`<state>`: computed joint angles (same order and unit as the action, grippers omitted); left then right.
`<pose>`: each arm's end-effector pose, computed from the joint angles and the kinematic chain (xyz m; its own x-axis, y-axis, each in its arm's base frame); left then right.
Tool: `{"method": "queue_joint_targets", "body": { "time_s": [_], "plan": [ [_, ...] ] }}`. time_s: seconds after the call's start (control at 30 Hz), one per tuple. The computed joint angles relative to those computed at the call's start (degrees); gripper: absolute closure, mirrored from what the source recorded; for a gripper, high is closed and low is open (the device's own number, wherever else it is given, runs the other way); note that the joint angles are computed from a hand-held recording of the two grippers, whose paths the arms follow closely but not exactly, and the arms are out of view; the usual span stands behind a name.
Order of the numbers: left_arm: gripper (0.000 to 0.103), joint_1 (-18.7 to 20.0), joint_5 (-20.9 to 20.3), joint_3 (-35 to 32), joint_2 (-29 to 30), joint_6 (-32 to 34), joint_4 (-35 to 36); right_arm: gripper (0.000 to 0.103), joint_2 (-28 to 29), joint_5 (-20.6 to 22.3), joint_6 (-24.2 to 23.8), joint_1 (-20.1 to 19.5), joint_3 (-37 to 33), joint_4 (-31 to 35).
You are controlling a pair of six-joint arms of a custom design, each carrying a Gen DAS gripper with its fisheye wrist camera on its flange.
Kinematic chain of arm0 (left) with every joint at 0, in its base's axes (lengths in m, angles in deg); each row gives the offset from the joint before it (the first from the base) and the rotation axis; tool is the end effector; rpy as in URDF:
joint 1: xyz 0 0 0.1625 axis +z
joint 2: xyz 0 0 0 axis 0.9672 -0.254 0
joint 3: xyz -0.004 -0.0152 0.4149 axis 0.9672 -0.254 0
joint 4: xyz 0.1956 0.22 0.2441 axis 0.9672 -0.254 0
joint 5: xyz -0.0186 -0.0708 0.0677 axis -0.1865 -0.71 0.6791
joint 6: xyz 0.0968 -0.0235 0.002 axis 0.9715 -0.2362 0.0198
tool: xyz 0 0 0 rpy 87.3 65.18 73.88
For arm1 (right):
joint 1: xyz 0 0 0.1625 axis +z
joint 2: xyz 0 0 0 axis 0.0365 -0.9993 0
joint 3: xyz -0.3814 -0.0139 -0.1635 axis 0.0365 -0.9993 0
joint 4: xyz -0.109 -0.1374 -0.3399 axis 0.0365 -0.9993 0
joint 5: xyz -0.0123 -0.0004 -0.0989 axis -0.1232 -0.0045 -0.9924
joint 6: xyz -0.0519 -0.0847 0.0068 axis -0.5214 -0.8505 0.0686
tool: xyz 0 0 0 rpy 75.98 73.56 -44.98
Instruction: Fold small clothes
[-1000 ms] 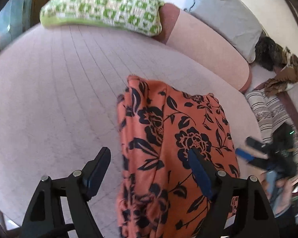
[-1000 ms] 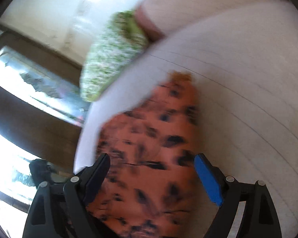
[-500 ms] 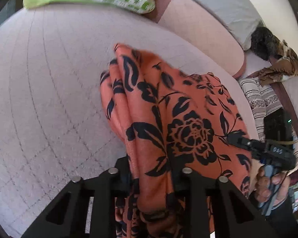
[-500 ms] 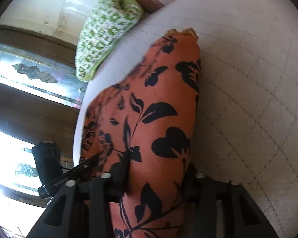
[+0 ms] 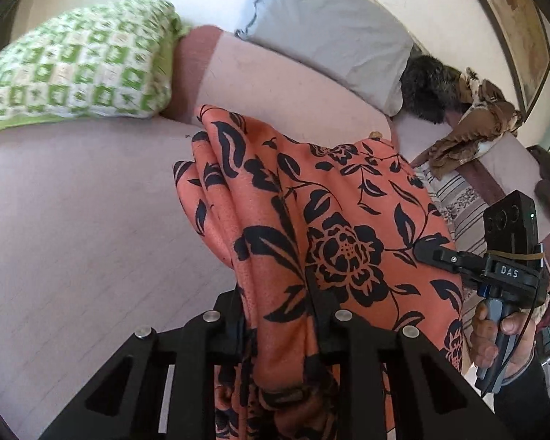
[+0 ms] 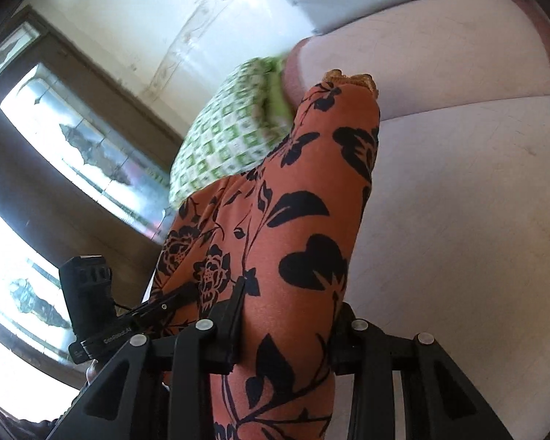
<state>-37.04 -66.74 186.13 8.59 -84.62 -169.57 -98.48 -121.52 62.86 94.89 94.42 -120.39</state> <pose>-0.1992 -0.3800 0.2116 -0.8520 0.4335 -0.2936 0.5218 0.7499 -0.4067 0.1828 -0.3642 0.2247 -0.9760 -0.2153 0.0312 -0.1814 0.7263 -0.6630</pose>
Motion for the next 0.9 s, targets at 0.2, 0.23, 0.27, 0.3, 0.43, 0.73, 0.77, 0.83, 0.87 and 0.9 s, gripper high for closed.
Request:
{"method": "queue_joint_targets", "body": {
  "time_s": [0.2,0.23,0.27,0.3,0.43,0.73,0.77,0.83,0.87,0.9],
  "plan": [
    [0.070,5.7,-0.3,-3.6,14.5,-0.7,-2.9,0.056,5.8,0.4,-2.5,-10.6,1.6,-4.8],
    [0.062,6.5,0.2,-3.7,15.8,-1.7,-2.2,0.050,7.9,-2.7,-1.2,-11.5,1.0,-5.3],
    [0.052,7.1,-0.1,-2.8,16.2,-1.7,-3.8,0.042,9.0,-4.4,-0.6,-12.5,0.8,-5.0],
    [0.050,6.6,0.6,-1.9,15.7,-1.9,-4.8,0.039,9.3,-3.7,-0.6,-13.4,1.8,-7.1],
    [0.045,2.0,5.7,1.3,9.7,-0.6,-3.8,0.038,9.3,-9.1,-1.8,-10.1,6.2,-21.2],
    [0.039,-1.4,12.0,3.5,8.1,-1.8,-1.0,0.025,11.0,-1.7,-1.8,-5.0,6.2,-17.2],
    [0.039,-0.4,11.6,2.8,9.2,-3.4,0.6,0.025,13.0,-4.2,-0.4,-5.9,5.3,-16.1],
    [0.039,0.8,10.4,1.6,9.9,-5.1,3.7,0.025,16.1,-4.8,0.4,-6.1,4.1,-17.7],
    [0.039,0.8,10.7,1.6,10.1,-5.3,3.8,0.025,16.3,-5.8,0.6,-5.0,4.0,-18.7],
    [0.038,0.2,11.3,1.7,10.1,-5.3,3.6,0.025,15.3,-6.5,1.1,-3.8,3.8,-17.7]
  ]
}}
